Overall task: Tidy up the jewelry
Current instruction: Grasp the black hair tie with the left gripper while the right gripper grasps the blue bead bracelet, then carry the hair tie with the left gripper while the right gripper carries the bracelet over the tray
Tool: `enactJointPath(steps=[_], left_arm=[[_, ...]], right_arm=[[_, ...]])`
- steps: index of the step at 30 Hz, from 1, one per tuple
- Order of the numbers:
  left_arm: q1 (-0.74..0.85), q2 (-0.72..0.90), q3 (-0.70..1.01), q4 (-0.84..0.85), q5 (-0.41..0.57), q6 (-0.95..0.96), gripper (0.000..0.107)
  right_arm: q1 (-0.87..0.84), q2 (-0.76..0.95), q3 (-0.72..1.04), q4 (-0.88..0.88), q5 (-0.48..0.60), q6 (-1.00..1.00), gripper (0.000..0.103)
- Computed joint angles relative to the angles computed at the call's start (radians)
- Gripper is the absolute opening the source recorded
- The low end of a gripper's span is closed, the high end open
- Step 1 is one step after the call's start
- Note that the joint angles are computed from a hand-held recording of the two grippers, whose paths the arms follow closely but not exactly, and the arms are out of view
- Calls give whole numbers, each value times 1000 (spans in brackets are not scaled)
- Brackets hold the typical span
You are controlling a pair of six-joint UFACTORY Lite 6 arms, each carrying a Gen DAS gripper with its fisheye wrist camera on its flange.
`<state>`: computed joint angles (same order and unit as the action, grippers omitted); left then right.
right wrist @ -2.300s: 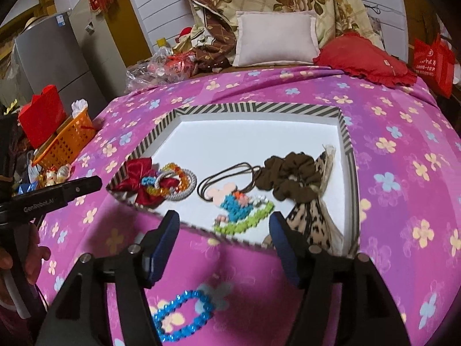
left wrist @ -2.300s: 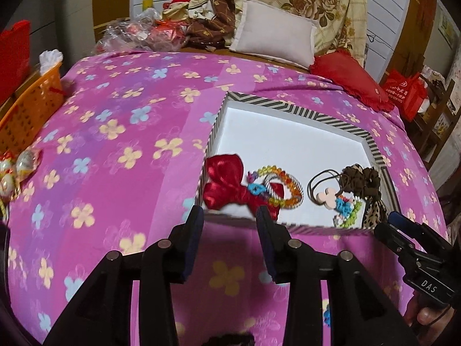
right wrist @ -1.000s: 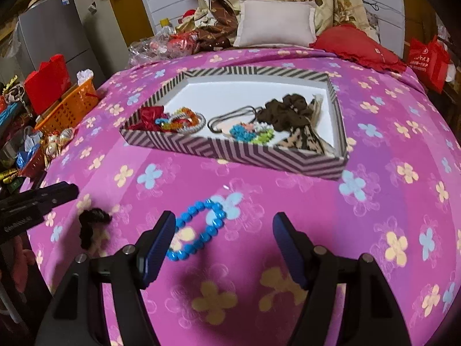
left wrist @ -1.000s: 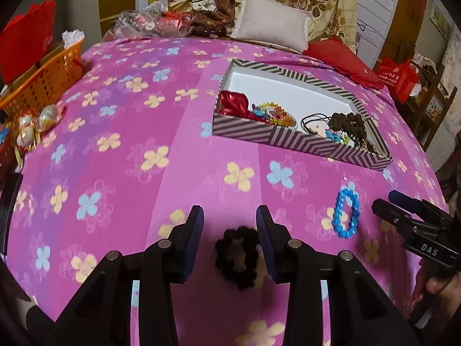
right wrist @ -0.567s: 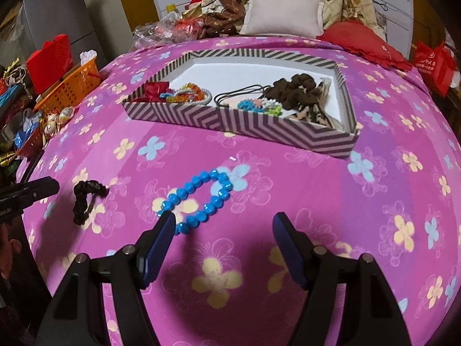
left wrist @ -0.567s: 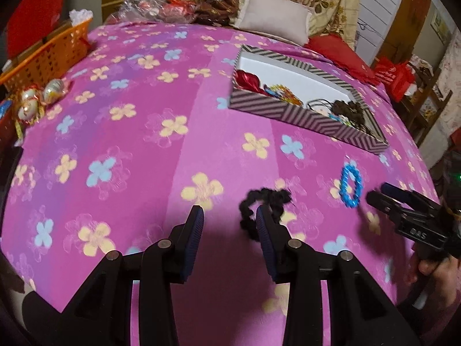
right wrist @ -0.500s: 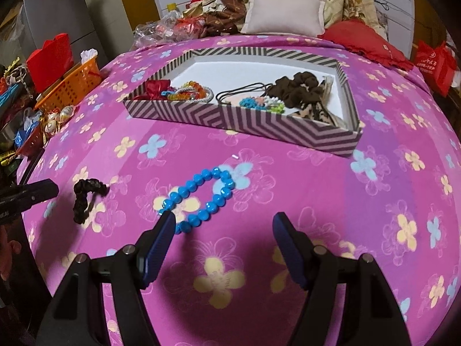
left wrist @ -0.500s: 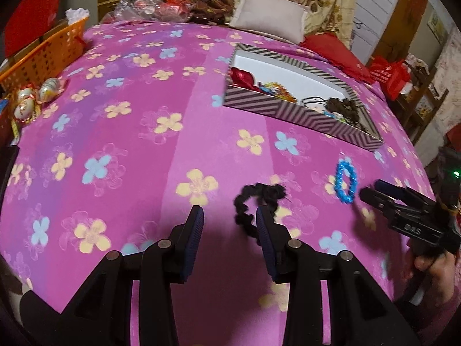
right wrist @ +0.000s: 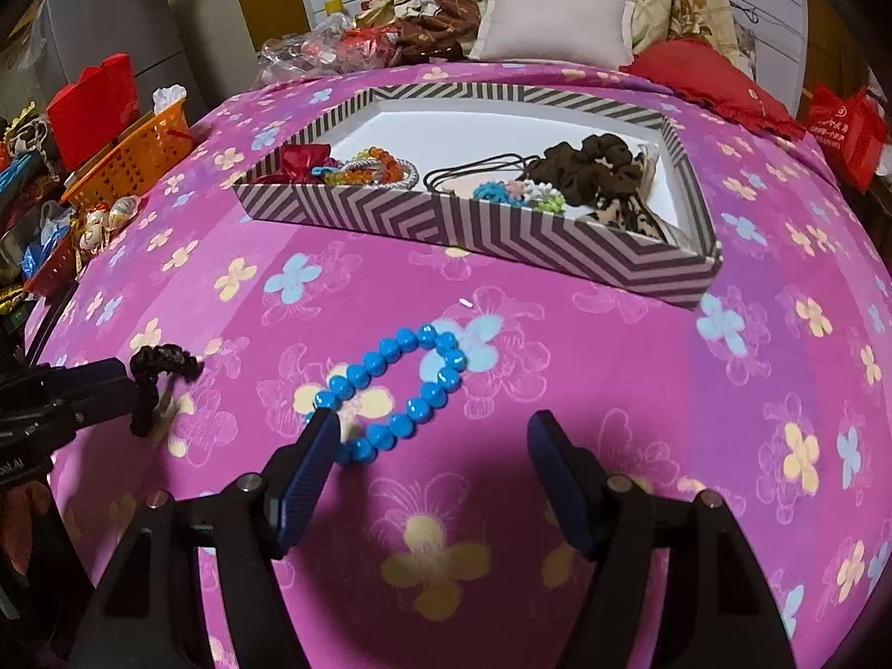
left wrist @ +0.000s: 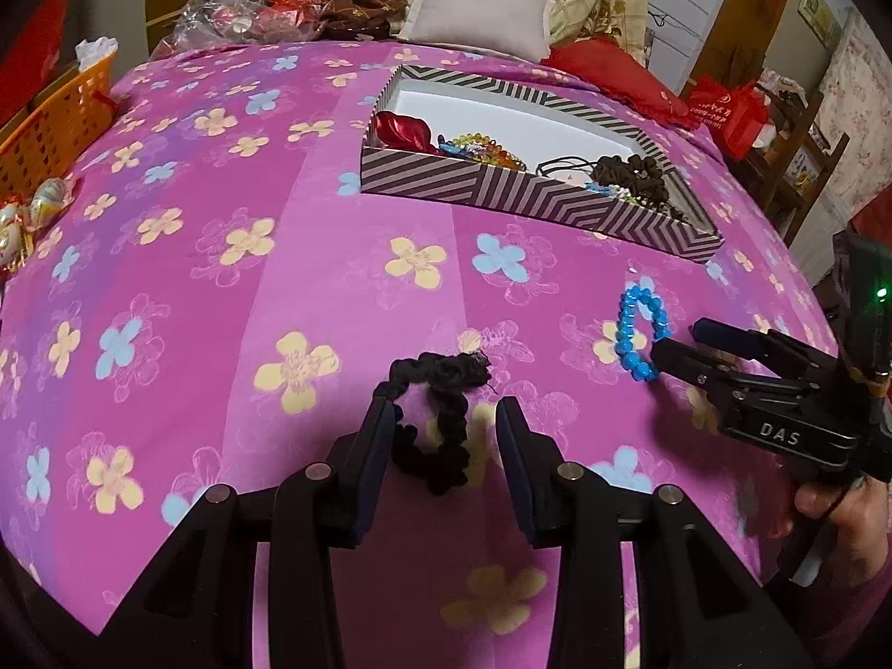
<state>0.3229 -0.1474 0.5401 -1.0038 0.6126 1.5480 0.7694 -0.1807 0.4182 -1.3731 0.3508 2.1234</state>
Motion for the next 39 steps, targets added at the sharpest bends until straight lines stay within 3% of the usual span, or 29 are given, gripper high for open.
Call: enactJointPath(steps=[2, 4, 6, 13, 16, 18, 20, 23, 30, 39], left_arm=[[-23, 3, -6, -16, -35, 5, 28], [-41, 17, -3, -25, -53, 6, 28], [-58, 23, -3, -33, -72, 3, 28], [-102, 57, 7, -63, -118, -4, 28], [-121, 66, 4, -79, -146, 0, 27], [-123, 67, 3, -97, -147, 17, 26], [-103, 86, 18, -102, -105, 30, 0], [-88, 91, 28, -89, -86, 12, 0], [-57, -17, 26, -83, -32, 0, 0], [-64, -42, 67, -58, -4, -60, 0]], right_arm=[[6, 37, 25, -2, 14, 2, 71], [34, 92, 70, 48, 76, -48, 59], [41, 109, 86, 63, 94, -81, 40], [22, 89, 70, 79, 101, -167, 25], [29, 74, 55, 69, 112, -164, 8], [29, 61, 42, 49, 104, -141, 8], [26, 36, 19, 5, 87, -88, 8], [44, -3, 3, -8, 106, -65, 8], [77, -82, 35, 107, 171, -209, 8], [122, -131, 96, 187, 258, -333, 8]])
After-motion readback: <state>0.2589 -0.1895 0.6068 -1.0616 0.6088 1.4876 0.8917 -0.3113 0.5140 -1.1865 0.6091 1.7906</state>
